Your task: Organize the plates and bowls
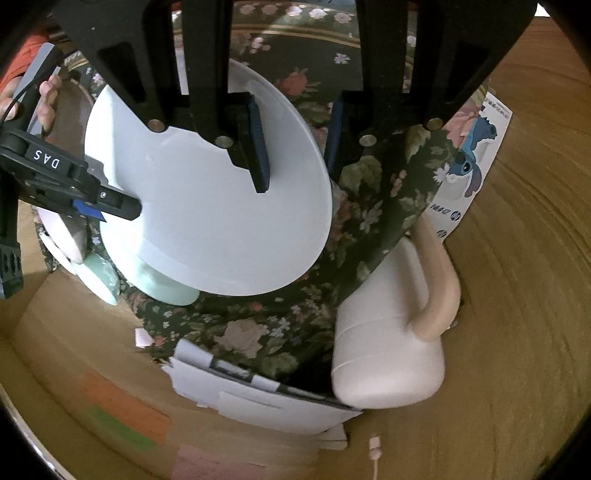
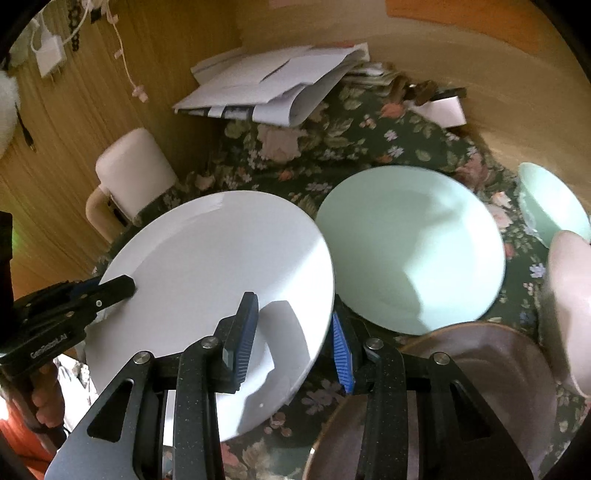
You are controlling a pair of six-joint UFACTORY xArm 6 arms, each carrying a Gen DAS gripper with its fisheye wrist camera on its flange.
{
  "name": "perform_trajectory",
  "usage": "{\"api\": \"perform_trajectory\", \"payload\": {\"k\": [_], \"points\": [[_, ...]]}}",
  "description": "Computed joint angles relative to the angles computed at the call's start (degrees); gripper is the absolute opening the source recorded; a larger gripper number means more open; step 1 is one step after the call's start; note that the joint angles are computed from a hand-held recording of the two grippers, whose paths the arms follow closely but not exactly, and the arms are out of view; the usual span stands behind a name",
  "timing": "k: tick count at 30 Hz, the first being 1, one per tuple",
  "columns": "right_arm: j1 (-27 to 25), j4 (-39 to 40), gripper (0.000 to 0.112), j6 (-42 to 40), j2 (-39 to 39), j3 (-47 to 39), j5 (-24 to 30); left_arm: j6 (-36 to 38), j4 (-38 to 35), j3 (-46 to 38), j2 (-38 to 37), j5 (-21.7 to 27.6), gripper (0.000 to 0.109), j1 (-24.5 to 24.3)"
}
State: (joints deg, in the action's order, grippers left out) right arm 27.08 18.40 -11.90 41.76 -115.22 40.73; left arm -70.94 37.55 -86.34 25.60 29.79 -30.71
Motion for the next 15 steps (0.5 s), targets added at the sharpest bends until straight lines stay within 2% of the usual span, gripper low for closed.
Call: {"api": "perform_trajectory", "payload": {"k": [11,15], "points": [[-1.96,1.55,0.035,-1.11,-10.13,14.28,-7.92,2.77,-0.51,-5.84,2.56,0.81,0.030,-2.51],[-2.35,3.56,0.035,-2.47,-13.67,20.59,-14.34,3.90,-0.92,-8.06,3.77,0.91,0.030,-3.57]]}}
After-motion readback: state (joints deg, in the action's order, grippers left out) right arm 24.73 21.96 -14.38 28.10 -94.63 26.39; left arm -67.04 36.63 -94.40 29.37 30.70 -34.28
